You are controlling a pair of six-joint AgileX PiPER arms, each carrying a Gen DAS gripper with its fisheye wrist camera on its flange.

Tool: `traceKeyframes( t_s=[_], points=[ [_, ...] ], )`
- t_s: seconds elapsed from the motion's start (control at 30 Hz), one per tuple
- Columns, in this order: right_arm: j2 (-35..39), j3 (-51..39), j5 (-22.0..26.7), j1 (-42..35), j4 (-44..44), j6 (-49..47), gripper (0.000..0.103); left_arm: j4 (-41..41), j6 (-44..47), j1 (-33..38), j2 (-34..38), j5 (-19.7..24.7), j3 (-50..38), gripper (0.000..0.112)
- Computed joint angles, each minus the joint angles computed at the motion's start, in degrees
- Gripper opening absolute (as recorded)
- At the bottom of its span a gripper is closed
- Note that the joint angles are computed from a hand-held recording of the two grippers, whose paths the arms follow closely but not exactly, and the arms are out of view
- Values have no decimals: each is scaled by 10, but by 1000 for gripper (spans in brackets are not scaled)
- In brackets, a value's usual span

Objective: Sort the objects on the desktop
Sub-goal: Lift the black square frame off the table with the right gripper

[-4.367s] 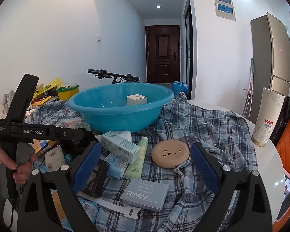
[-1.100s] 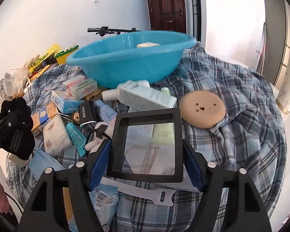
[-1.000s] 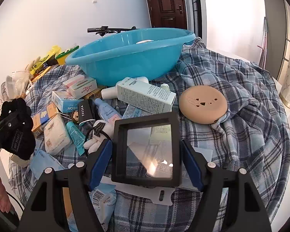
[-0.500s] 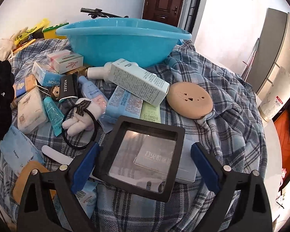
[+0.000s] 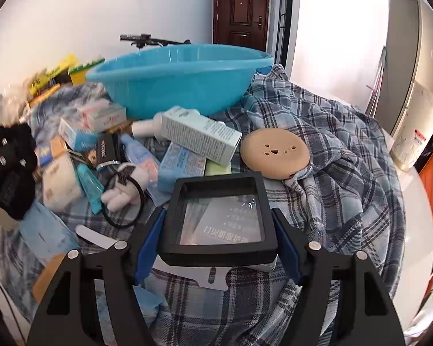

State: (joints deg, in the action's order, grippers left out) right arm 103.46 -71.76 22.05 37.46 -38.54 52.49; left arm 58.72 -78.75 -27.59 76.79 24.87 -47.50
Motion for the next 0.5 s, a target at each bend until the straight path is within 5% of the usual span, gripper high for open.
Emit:
traceKeyframes(
  t_s=[0.33, 0.5],
  points=[
    [-93, 89, -33, 29, -463, 464, 70, 82, -99, -38, -5, 31, 4, 25],
    [-109, 107, -28, 47, -591, 577, 70, 159, -180, -59, -29, 38, 21, 25]
  ],
)
